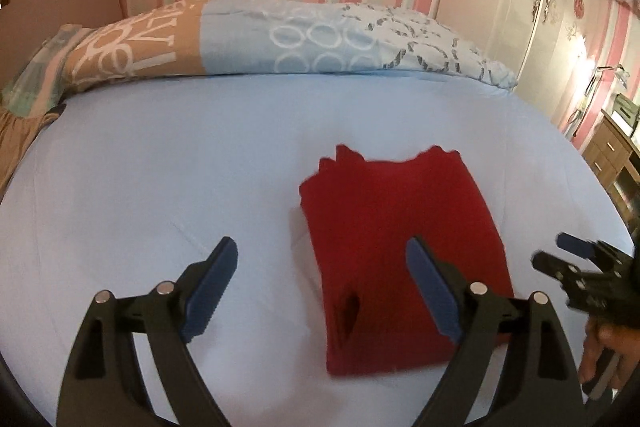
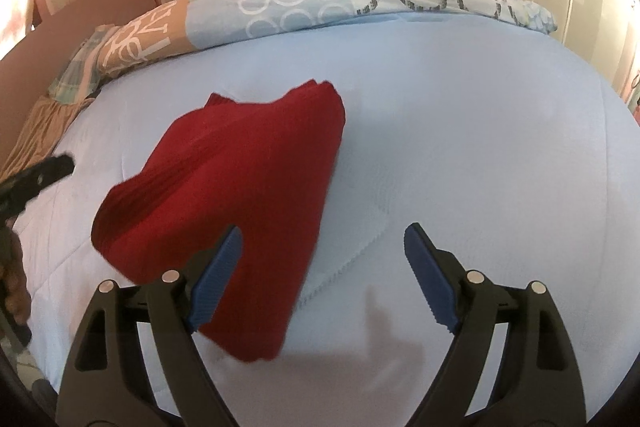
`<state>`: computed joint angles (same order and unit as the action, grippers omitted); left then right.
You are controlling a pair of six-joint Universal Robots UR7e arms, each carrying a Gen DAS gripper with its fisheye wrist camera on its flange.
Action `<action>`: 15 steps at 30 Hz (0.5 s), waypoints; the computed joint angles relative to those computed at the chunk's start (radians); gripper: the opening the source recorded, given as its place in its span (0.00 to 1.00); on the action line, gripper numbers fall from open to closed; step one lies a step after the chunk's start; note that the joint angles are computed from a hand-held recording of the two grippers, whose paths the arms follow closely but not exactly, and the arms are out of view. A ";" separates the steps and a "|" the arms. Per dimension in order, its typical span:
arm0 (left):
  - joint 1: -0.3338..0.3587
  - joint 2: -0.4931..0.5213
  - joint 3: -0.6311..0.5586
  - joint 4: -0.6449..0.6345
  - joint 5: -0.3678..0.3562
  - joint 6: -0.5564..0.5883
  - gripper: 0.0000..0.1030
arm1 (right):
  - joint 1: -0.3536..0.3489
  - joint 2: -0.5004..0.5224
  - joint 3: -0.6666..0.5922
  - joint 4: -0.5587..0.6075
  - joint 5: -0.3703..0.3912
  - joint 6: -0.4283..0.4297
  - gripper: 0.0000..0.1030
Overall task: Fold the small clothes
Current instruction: 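Move the left tool to the folded bundle's edge and grasp it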
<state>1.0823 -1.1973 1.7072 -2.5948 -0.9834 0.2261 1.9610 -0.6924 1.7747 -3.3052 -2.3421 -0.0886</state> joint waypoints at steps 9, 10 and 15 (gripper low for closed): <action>0.116 0.231 -0.316 0.186 -0.143 -0.059 0.84 | -0.015 0.003 -0.032 0.033 0.006 -0.011 0.82; 0.120 0.240 -0.326 0.196 -0.136 -0.058 0.84 | -0.018 0.003 -0.033 0.035 0.007 -0.012 0.82; 0.140 0.288 -0.378 0.238 -0.112 -0.078 0.69 | -0.041 0.011 -0.044 0.043 0.011 -0.018 0.82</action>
